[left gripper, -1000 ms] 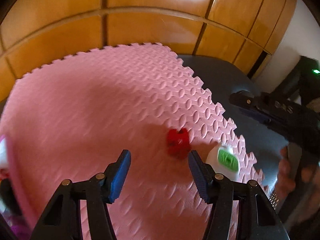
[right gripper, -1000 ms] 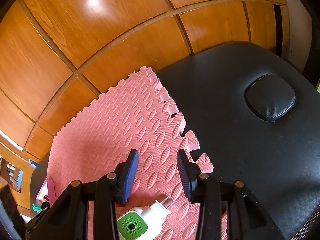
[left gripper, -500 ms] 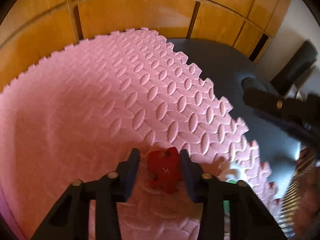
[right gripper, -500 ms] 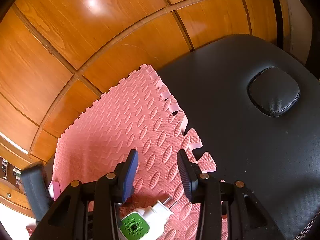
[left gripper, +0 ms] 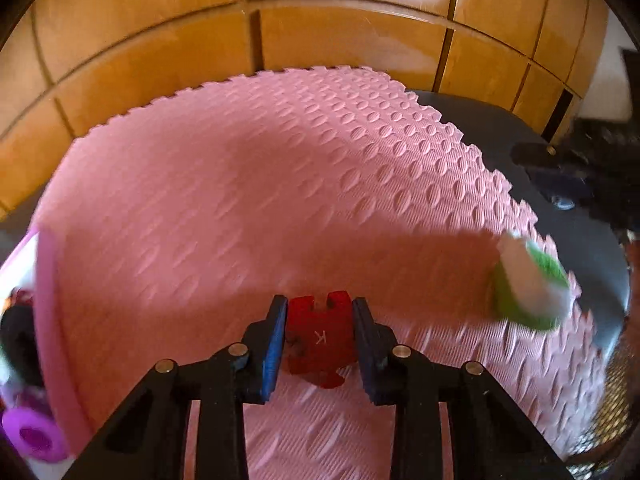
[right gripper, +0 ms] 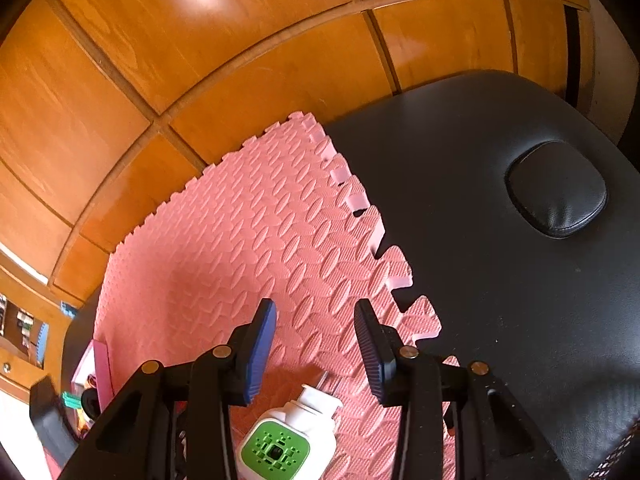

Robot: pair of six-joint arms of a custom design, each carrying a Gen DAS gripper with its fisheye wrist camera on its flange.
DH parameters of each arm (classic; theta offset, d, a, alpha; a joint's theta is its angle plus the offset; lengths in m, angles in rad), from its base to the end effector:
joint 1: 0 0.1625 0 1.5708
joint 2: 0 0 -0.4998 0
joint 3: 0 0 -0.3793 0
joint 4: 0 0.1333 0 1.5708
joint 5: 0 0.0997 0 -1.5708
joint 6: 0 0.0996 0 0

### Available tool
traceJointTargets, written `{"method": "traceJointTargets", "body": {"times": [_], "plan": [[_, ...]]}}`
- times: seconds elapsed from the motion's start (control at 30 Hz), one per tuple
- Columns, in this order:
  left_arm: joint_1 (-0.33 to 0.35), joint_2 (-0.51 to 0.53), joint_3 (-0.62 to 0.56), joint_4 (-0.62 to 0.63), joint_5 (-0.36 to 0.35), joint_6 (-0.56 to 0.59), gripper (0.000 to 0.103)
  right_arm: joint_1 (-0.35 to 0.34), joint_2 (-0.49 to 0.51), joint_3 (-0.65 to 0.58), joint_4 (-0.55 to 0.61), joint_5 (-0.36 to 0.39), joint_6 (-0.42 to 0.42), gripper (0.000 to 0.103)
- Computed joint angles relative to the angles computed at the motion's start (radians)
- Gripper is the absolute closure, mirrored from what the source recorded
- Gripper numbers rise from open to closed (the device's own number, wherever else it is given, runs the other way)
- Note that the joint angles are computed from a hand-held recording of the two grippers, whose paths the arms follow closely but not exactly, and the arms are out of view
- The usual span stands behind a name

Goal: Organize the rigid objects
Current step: 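Grasp the red puzzle piece with the left gripper, then grasp the white-green item with the right gripper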

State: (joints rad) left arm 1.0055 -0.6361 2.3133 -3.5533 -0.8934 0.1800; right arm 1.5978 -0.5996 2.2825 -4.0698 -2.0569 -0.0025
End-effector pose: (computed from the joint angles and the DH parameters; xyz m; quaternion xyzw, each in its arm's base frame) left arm -0.0919 -0.5103 0.0382 0.2924 0.8866 -0.2036 0.2949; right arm 0.1003 -0.5001 0.0799 -0.0824 -0.8922 0.3878 0.2162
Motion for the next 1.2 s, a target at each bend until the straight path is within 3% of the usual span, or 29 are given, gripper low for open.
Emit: {"method": "traceJointTargets", "body": {"times": [0.2,0.3,0.37,0.57,0.8,0.87,0.9,0.97,1.0,1.07,1.2], "plan": [[-0.005,0.033,0.082,-0.196,0.008,0.052,0.07,-0.008,-0.007,-0.008,0.09,-0.002,0.022,0.063],[-0.003,0.055,0.091,-0.266,0.002,0.093,0.07,-0.021,-0.022,-0.01,0.195,0.035,0.054,0.057],[-0.003,0.061,0.093,-0.284,-0.001,0.103,0.07,-0.012,-0.019,-0.01,0.212,0.024,0.061,0.057],[0.007,0.059,0.101,-0.312,-0.026,0.116,0.07,0.023,-0.008,0.034,0.165,0.003,0.078,0.038],[0.015,0.054,0.106,-0.32,-0.045,0.113,0.07,0.071,0.022,-0.003,0.295,-0.097,0.088,0.035],[0.018,0.051,0.106,-0.318,-0.053,0.112,0.07,0.082,0.045,-0.029,0.287,-0.12,0.045,0.043],[0.019,0.05,0.107,-0.318,-0.056,0.112,0.07,0.084,0.051,-0.041,0.284,-0.107,0.014,0.05],[0.02,0.048,0.108,-0.319,-0.059,0.113,0.07,0.081,0.052,-0.061,0.299,-0.046,-0.059,0.052],[0.021,0.048,0.107,-0.318,-0.059,0.113,0.07,0.09,0.067,-0.074,0.275,-0.043,-0.129,0.065],[0.022,0.046,0.109,-0.32,-0.063,0.112,0.07,0.104,0.083,-0.106,0.293,-0.035,-0.247,0.068],[0.024,0.043,0.11,-0.316,-0.069,0.105,0.069,0.102,0.119,-0.155,0.325,-0.09,-0.324,0.067]]}}
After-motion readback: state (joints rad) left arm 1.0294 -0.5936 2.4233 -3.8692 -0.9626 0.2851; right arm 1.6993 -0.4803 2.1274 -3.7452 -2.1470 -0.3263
